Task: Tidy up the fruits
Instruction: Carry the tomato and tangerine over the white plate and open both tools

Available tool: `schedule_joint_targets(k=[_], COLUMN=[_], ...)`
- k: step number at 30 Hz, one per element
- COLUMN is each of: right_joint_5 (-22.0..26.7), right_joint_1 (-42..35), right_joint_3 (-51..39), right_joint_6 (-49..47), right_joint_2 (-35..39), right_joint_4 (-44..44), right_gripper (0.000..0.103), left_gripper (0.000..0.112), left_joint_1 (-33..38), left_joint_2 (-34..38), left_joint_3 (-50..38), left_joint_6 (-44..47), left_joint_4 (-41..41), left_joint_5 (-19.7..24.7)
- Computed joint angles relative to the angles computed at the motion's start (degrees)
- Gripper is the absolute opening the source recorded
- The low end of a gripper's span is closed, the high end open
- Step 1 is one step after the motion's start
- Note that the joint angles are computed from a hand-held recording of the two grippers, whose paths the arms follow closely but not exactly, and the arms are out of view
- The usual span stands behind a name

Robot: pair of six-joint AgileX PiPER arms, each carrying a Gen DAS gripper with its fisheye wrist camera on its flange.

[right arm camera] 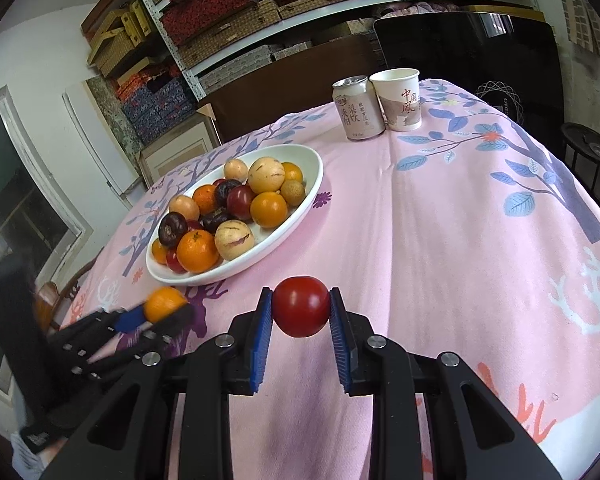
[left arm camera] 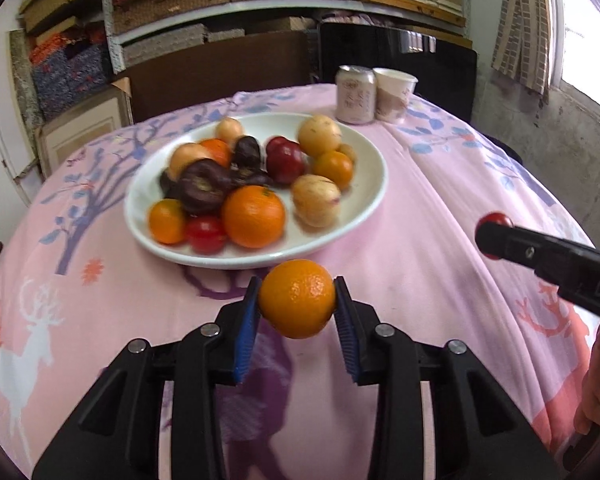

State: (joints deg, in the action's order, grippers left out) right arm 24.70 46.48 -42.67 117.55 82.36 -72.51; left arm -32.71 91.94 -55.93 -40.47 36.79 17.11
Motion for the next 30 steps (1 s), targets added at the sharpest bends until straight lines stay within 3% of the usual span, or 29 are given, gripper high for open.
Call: schedule_joint_targets(k=[5,9,12,17,20,30], right_joint_5=[1.92,8.82,12.67,16.73,16.09,6.00], right_joint_1=[2.40,7.81,10.21,8.85,5.73,-6.73], right_joint_3=[-1.20,-2.64,-5.47,-16.69,-23.86,-38.43], right_joint_6=[-2.03,-1.28,-4.07,-18.50,-25.71,-41.59], right_joint_2=[2.12,2.40,1.24,1.62,4.60,20.12], right_joint_4=[1.50,0.08,0.43,5.22,7.41,21.33], right_gripper=[0.028,0.028,0.028,0.028,0.028,0.028], left_gripper=[0.035,0.035,0.035,0.035,0.035,0.035], left_joint_1=[4.00,7.30,9.83,13.18,14.18,14.96], left_joint_2=[-5.91,-8.99,-9.19,-5.19,-0.77,17.59], left_joint_3=[4.06,4.15,0.76,-9.38,-16.14,-36.10], left_joint_6=[0.56,6.57,15.58,28.90,33.36,40.17], left_joint_4=[0.16,-3.86,-11.26,-23.35,-27.46,-34.62], left_joint_5=[-1.20,-1.39,-0.55,2.06,3.93,8.81])
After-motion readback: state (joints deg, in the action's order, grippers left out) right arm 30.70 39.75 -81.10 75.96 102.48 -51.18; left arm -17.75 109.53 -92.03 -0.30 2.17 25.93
